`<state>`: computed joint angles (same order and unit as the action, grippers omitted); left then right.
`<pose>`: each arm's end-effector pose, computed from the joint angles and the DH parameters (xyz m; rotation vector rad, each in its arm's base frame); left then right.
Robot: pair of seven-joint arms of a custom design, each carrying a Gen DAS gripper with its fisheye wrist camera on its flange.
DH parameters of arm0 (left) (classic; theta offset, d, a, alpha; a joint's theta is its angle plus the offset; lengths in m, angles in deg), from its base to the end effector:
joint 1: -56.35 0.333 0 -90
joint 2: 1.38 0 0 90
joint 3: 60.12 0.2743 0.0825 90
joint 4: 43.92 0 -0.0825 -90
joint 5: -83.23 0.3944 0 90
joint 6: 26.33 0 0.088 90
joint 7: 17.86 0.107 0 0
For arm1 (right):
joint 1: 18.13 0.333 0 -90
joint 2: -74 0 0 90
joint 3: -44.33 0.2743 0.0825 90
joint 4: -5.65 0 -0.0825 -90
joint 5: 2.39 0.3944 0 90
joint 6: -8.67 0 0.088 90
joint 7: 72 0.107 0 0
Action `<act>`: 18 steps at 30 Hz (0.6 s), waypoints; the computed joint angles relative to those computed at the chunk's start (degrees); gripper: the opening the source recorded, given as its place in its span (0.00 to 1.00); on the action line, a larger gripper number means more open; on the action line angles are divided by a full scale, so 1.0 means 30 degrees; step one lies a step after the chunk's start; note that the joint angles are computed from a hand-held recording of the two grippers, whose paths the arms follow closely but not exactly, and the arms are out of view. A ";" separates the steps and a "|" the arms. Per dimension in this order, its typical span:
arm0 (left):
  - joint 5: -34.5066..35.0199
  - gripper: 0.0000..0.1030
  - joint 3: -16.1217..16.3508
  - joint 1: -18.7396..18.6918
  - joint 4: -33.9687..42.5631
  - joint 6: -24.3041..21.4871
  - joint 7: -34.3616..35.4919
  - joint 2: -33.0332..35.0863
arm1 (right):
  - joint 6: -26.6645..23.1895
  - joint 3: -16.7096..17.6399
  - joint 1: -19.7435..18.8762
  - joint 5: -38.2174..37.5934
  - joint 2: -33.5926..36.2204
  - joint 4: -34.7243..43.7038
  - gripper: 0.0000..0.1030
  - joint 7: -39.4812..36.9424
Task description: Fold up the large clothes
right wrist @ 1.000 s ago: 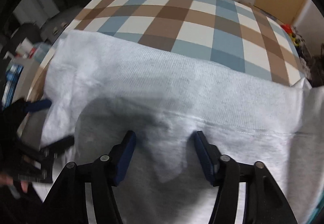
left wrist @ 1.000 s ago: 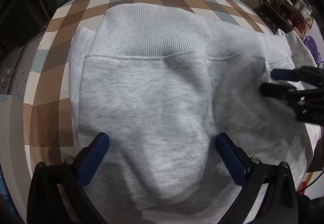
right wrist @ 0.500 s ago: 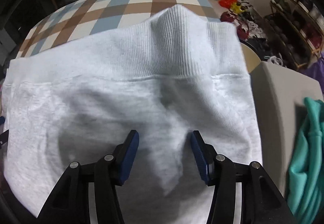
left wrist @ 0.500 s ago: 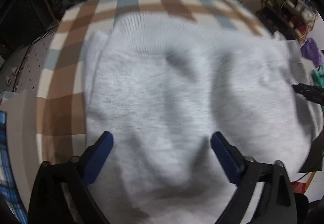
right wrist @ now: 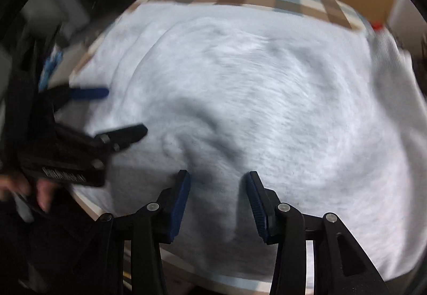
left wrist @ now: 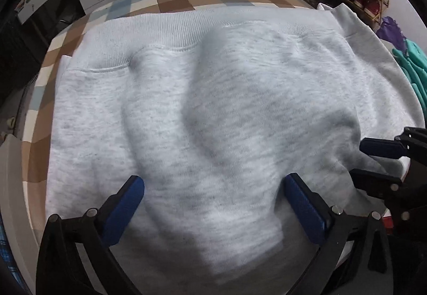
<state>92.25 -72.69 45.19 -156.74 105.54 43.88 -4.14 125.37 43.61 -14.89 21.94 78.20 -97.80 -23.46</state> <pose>0.5406 -0.2356 0.4861 -2.0073 2.0181 -0.4473 0.6068 0.0500 0.4725 -2.4092 1.2634 0.0397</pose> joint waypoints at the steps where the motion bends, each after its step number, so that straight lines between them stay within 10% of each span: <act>1: -0.0311 1.00 0.0028 0.0002 0.0269 -0.0521 0.0128 -0.0019 | -0.0296 -0.0093 -0.0144 0.0503 -0.0003 0.0119 0.43 0.0150; 3: -0.1489 0.99 0.0152 0.0049 0.0320 -0.1014 0.0238 -0.0571 | -0.1121 -0.0544 -0.0812 0.2462 -0.0284 0.0162 0.47 -0.0047; 6: -0.3324 0.99 0.0232 0.0002 -0.1013 0.0845 0.1200 -0.2211 | -0.1465 -0.1786 -0.2274 0.7049 -0.1890 -0.1633 0.89 -0.0217; 12: -0.3747 0.99 -0.0516 -0.0604 0.0844 0.0173 0.2968 -0.0295 | -0.2289 -0.3603 -0.3986 1.0119 -0.2034 -0.3078 0.91 0.1654; 18: -0.2389 0.99 -0.0399 -0.1110 0.2692 -0.1275 0.2735 0.1631 | -0.4039 -0.3023 -0.5247 1.1117 0.0512 -0.1510 0.91 0.4940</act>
<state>85.09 -73.89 41.86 -148.66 101.72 52.09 0.75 113.26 34.54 -30.63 55.30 79.74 -102.33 -8.64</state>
